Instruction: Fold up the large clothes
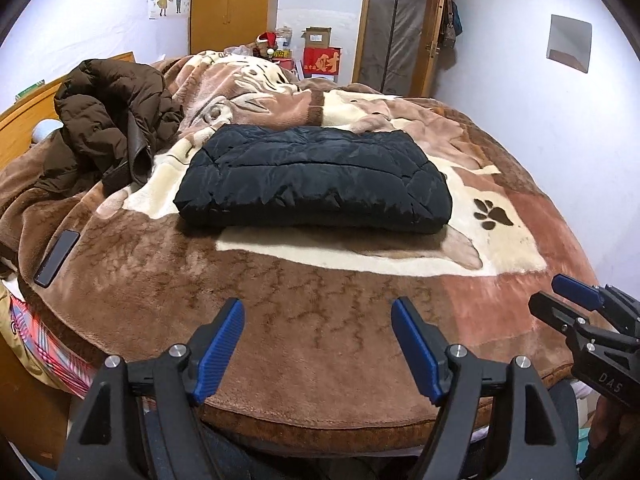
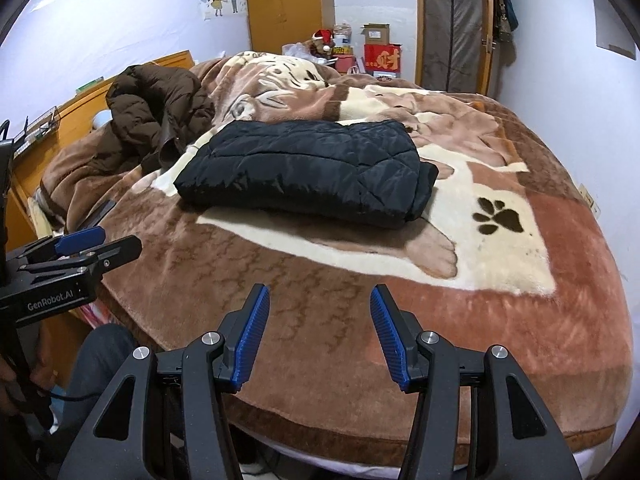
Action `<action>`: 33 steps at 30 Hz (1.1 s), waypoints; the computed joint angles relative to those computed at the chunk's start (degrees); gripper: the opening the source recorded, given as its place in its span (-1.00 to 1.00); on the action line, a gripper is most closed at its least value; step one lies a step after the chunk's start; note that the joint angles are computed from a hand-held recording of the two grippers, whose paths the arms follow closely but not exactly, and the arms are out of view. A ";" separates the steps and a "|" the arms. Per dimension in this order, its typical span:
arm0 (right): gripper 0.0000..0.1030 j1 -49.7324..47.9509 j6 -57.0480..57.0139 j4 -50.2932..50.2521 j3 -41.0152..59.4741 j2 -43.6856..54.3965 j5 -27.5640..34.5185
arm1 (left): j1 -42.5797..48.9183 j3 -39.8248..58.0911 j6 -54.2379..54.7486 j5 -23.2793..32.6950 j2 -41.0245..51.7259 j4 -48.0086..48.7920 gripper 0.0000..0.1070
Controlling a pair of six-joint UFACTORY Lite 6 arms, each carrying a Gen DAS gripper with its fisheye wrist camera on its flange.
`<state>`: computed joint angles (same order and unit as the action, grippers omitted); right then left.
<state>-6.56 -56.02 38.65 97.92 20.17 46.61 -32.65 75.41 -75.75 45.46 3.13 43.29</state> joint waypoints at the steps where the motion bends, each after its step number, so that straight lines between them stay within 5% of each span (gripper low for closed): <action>1: 0.04 -0.02 -0.22 0.11 -0.60 -0.39 -0.10 | -0.07 -0.09 -0.19 0.14 -0.02 0.21 0.45; 33: 0.04 1.62 0.80 -2.54 -1.24 0.90 -0.23 | 1.29 -1.84 -1.48 0.20 0.23 -1.25 0.45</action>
<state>-4.94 -55.22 36.12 96.68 21.07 46.38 -31.36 73.58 -77.24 45.66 3.36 42.03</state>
